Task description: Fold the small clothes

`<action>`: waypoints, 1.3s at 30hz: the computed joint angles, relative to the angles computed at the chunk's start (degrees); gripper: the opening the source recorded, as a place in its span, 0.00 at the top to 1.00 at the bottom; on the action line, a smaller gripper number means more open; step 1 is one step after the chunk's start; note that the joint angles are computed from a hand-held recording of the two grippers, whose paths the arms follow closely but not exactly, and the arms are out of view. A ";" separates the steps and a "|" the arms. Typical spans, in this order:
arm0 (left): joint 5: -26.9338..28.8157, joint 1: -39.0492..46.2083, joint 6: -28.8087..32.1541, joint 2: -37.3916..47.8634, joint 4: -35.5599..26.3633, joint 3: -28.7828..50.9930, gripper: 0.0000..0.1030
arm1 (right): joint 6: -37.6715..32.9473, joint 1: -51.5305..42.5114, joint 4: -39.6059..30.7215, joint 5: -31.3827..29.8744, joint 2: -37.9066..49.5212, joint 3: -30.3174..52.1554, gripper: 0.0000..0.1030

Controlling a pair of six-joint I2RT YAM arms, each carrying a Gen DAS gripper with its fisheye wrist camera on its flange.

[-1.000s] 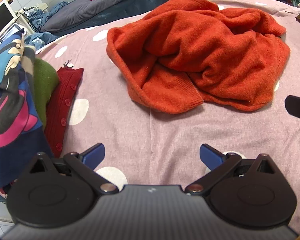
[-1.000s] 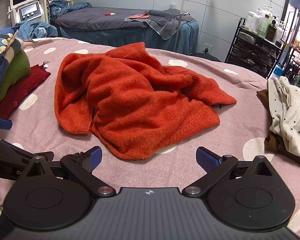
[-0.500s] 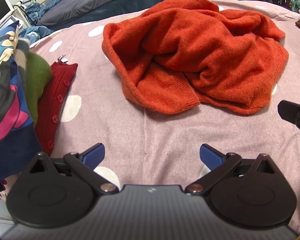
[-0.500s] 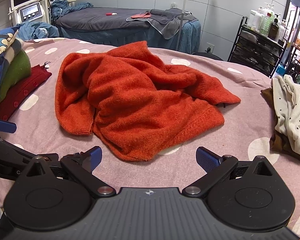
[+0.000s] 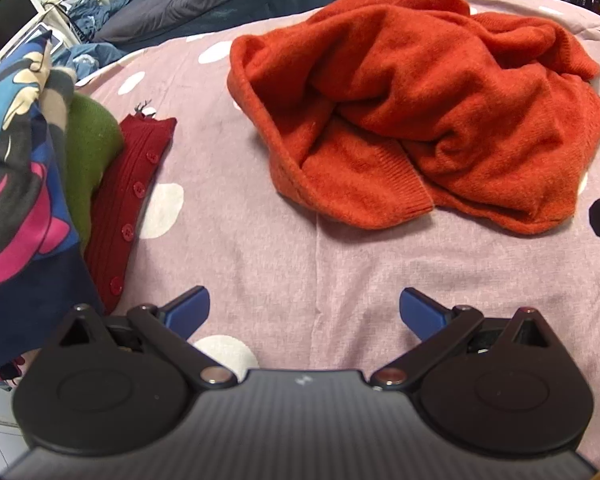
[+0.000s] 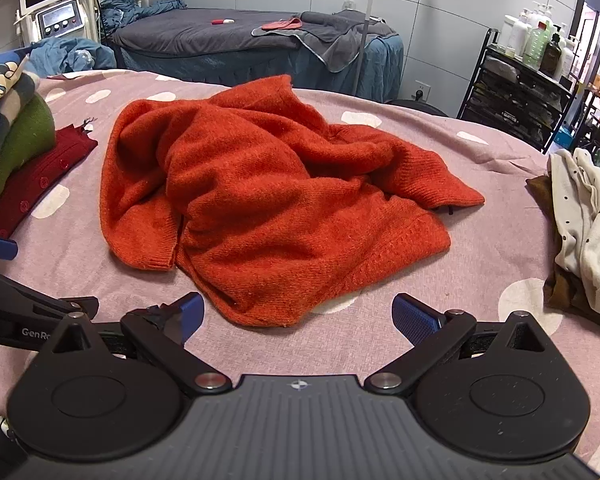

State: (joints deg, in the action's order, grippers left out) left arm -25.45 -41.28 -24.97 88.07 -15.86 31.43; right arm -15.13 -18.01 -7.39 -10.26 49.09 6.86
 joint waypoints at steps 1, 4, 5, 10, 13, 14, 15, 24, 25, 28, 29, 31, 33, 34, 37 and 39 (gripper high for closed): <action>0.23 0.46 -0.10 0.15 0.33 0.01 0.00 | -0.16 -0.26 0.52 -0.27 0.62 0.06 0.00; 1.71 2.49 -0.32 0.06 2.49 -0.54 0.00 | -0.60 -0.96 2.38 -1.11 2.86 0.24 0.00; 1.71 2.92 -0.45 0.07 3.50 -0.90 0.00 | -0.73 -1.21 3.03 -1.34 3.67 0.28 0.00; -1.17 3.45 -0.30 1.90 9.69 -2.36 0.00 | -0.67 -2.08 7.10 -2.54 7.64 0.30 0.00; -2.75 4.46 -1.44 2.66 16.69 -5.01 0.00 | -0.81 -5.49 11.38 -7.43 7.86 -1.56 0.00; -2.31 5.28 -1.11 3.09 19.78 -6.18 0.00 | -1.36 -7.42 13.10 -10.34 8.48 -2.17 0.00; -1.49 6.20 -0.49 3.71 22.35 -7.08 0.00 | -1.67 -9.35 15.51 -13.38 10.15 -2.65 0.00; 11.23 17.25 5.54 11.63 41.48 -7.56 0.05 | 9.40 1.43 35.22 -15.44 31.16 4.72 0.00; 13.20 18.17 5.86 13.24 41.51 -5.95 0.08 | 10.69 3.22 36.66 -15.03 33.61 6.54 0.00; 15.07 19.80 7.54 20.14 38.67 0.83 0.34 | 13.22 7.58 40.48 -12.12 40.58 11.95 0.00; 15.01 20.16 7.94 22.39 38.12 2.74 0.41 | 13.63 8.57 42.10 -10.67 42.71 13.48 0.00; 16.00 20.92 8.23 25.60 37.99 5.29 0.55 | 14.07 10.16 46.64 -6.20 47.61 16.38 0.00; 15.50 20.79 9.08 26.65 39.98 5.72 0.65 | 13.49 11.63 49.53 0.36 52.52 19.85 0.00; 15.31 20.60 9.93 27.10 40.12 6.26 0.72 | 12.63 11.69 51.09 1.91 55.40 21.83 0.00; 14.08 19.89 10.95 28.29 38.80 8.67 0.85 | 10.48 10.45 48.47 -0.27 62.72 29.89 0.00; 14.23 20.04 11.33 28.04 37.73 9.61 0.87 | 9.68 10.22 45.04 -1.54 66.05 34.25 0.04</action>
